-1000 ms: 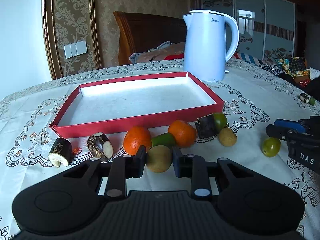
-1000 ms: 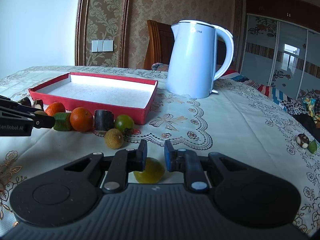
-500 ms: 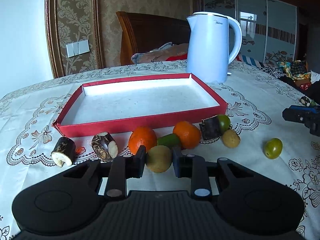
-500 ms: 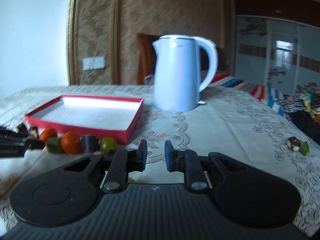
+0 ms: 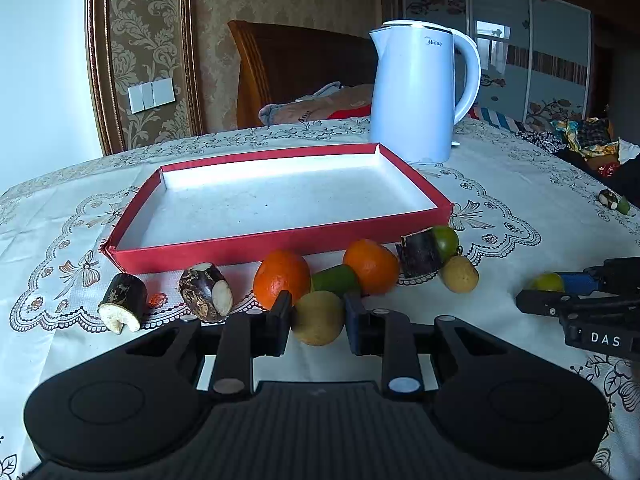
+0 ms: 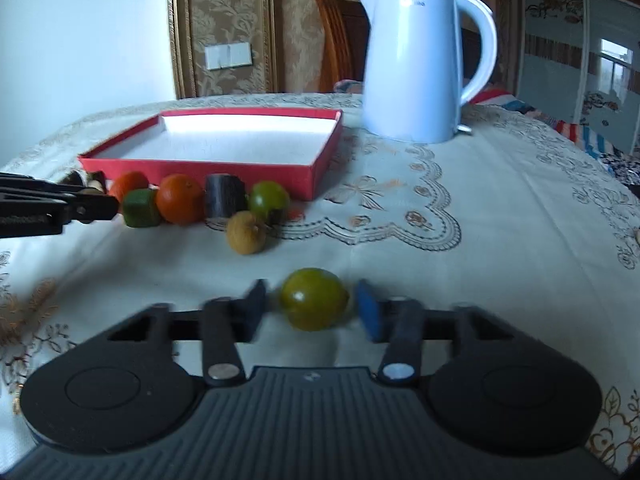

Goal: Organize fruits
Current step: 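Carry the lime and longan in both tools over the red tray, then open the right tool dropping the lime while the left tool releases the longan into the tray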

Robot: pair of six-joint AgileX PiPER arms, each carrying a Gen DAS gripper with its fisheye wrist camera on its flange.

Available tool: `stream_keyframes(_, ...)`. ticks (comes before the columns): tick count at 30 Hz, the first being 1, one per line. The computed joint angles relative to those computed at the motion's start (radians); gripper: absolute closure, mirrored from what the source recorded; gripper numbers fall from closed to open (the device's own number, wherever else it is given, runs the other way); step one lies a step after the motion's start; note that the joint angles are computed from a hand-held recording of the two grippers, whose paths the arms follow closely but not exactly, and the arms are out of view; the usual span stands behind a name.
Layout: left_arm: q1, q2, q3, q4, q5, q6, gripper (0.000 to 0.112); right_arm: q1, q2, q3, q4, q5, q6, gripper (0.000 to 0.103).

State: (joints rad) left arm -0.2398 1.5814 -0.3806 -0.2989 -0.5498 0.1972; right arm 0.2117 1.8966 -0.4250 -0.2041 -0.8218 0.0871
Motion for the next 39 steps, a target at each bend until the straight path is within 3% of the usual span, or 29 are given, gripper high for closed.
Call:
stream_keyframes(5,0.029,0.004,-0.014,0.040,0.008,-0.019,0.085,0.032,-0.016,0.001,0.069,-0.027,-0.056,0.071)
stream_keyframes(10,0.069,0.006,-0.064,0.053,0.034,-0.026,0.085,0.082,-0.069,-0.059,0.143,-0.002,-0.084,0.071)
stream_keyframes(14,0.110,0.029,-0.131,0.077,0.070,-0.051,0.085,0.138,-0.055,-0.180,0.212,0.075,-0.118,0.071)
stream_keyframes(18,0.110,0.084,-0.203,-0.023,0.059,0.051,0.085,0.173,0.007,-0.324,0.259,0.165,-0.125,0.071)
stream_keyframes(22,0.149,0.143,-0.299,0.014,0.121,0.008,0.085,0.215,0.090,-0.484,0.384,0.264,-0.208,0.071)
stream_keyframes(27,0.157,0.232,-0.403,-0.085,0.122,0.108,0.085,0.233,0.196,-0.671,0.488,0.381,-0.282,0.071)
stream_keyframes(30,0.185,0.269,-0.467,-0.065,0.162,0.069,0.085,0.249,0.256,-0.766,0.636,0.421,-0.420,0.071)
stream_keyframes(34,0.184,0.327,-0.553,-0.231,0.190,0.244,0.085,0.245,0.311,-0.862,0.727,0.487,-0.493,0.071)
stream_keyframes(39,0.207,0.364,-0.614,-0.221,0.269,0.233,0.085,0.251,0.350,-0.929,0.813,0.533,-0.579,0.071)
